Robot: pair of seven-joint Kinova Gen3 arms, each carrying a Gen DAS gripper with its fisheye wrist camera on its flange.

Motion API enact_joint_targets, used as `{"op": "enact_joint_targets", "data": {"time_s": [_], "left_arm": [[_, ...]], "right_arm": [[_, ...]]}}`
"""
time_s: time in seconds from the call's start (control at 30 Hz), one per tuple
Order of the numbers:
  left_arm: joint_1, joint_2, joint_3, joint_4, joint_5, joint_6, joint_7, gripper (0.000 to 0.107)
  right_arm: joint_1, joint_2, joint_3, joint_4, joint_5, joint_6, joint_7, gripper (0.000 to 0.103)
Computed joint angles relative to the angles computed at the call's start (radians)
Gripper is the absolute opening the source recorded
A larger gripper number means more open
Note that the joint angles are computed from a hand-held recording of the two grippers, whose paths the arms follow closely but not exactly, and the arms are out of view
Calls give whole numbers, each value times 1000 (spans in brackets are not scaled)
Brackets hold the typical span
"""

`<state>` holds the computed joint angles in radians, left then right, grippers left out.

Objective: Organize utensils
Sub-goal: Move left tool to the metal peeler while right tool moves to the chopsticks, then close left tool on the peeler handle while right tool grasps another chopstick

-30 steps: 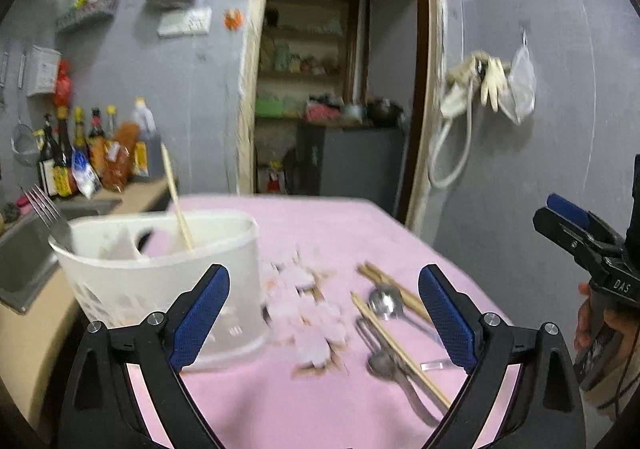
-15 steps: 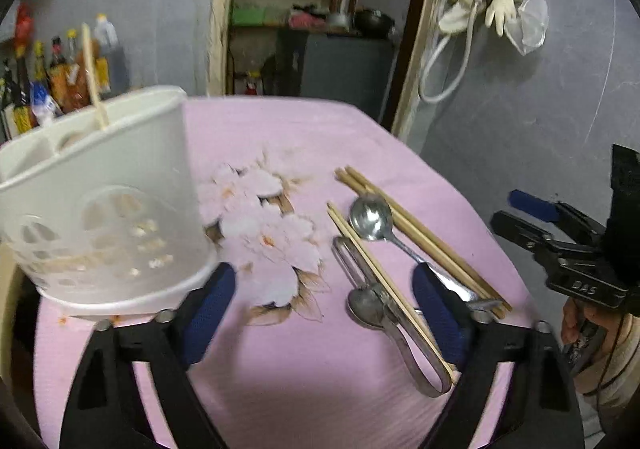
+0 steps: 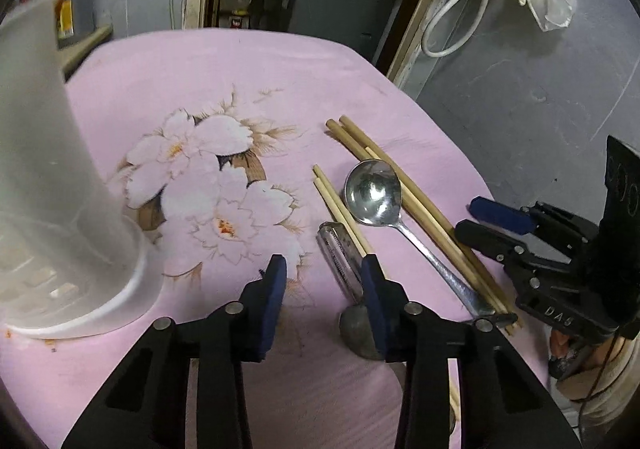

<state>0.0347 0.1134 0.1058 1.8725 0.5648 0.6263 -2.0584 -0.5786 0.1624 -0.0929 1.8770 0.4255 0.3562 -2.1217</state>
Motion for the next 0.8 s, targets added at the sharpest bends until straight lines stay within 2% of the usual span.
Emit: {"op": "enact_joint_targets", "data": {"time_s": [0.2, 0.3, 0.37, 0.57, 0.7, 0.8], "left_arm": [[-40, 39, -2, -40, 64, 70, -40, 24], [-52, 52, 1, -52, 89, 93, -48, 18], [-65, 61, 3, -59, 113, 114, -66, 12], [-77, 77, 3, -75, 141, 144, -76, 12], [-94, 90, 2, -88, 164, 176, -81, 12], [-94, 87, 0, -89, 163, 182, -79, 12]], "right_arm": [[28, 28, -25, -47, -75, 42, 99, 29], [22, 42, -17, -71, -83, 62, 109, 28], [12, 51, -6, -88, -77, 77, 102, 23], [40, 100, -21, -169, -144, 130, 175, 20], [36, 152, -22, -268, -165, 227, 235, 20], [75, 199, -43, -361, -248, 312, 313, 21]]}}
